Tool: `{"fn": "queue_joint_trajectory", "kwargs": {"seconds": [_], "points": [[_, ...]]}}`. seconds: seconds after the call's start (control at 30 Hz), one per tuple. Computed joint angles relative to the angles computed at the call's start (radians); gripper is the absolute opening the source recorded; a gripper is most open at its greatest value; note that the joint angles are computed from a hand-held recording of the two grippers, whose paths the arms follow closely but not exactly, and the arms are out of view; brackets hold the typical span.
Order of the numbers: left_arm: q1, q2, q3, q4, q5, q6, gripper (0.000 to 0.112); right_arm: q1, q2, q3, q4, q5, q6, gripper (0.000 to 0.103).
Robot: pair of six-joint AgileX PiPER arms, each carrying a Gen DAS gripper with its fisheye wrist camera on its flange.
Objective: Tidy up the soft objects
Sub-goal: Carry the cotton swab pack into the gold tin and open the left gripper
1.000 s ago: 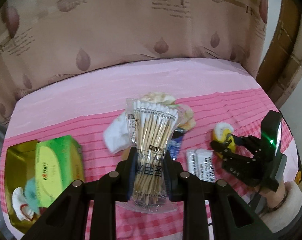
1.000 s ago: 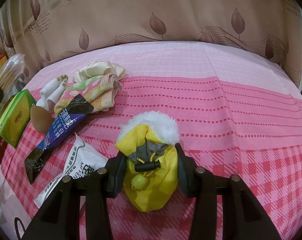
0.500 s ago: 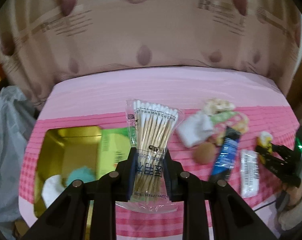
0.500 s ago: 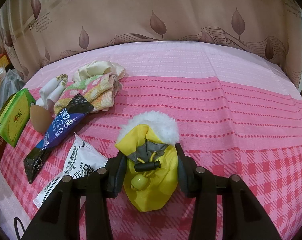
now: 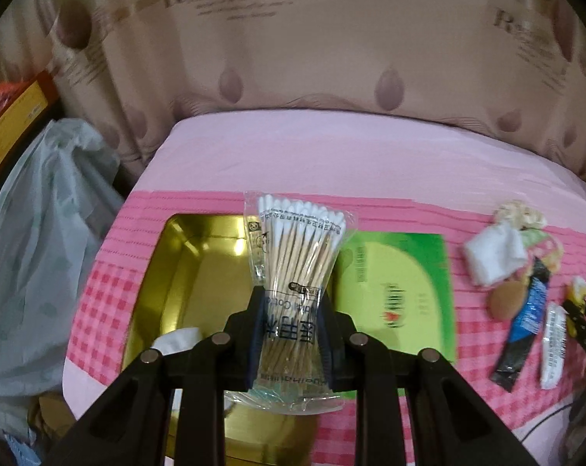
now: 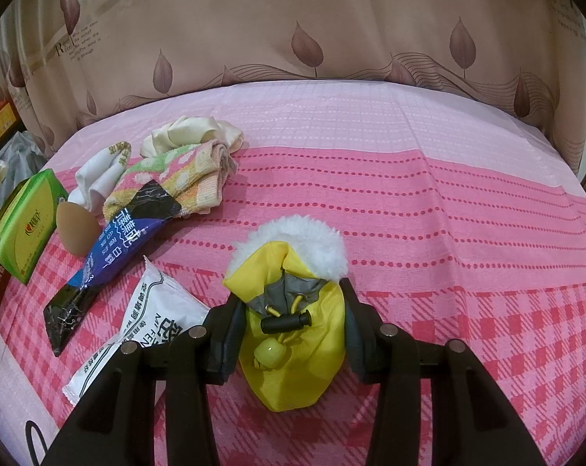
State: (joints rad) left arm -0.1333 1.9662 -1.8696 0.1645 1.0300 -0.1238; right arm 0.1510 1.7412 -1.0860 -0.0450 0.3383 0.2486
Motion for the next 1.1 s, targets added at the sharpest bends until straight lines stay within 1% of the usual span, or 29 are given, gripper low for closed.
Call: {"fn": "queue_joint_trajectory", "kwargs": {"seconds": [0.13,0.3,0.6,0.9,0.97,1.03,1.1], "points": [[0.042,0.045,-0.036,0.008,0.014,0.006,0.024,-0.001,-0.001,0.002,-0.006,0.000,0.003,0.042],[0.082,0.122,-0.119,0.028,0.046,0.011,0.024,-0.001,-0.001,0.002,-0.020,0.001,0.013,0.042],[0.126,0.234,-0.225,0.029,0.108,0.027,0.026,0.004,0.000,0.000,-0.049,0.006,0.036,0.043],[0.138,0.289,-0.278,0.029,0.135,0.027,0.027,0.008,0.003,-0.002,-0.073,0.007,0.056,0.043],[0.135,0.292,-0.283,0.033,0.143,0.028,0.030,0.010,0.003,-0.002,-0.078,0.007,0.062,0.043],[0.133,0.295,-0.285,0.038,0.145,0.025,0.038,0.010,0.003,-0.001,-0.082,0.006,0.065,0.043],[0.132,0.302,-0.294,0.045,0.152,0.018,0.044,0.009,0.004,-0.001,-0.082,0.006,0.064,0.043]]}}
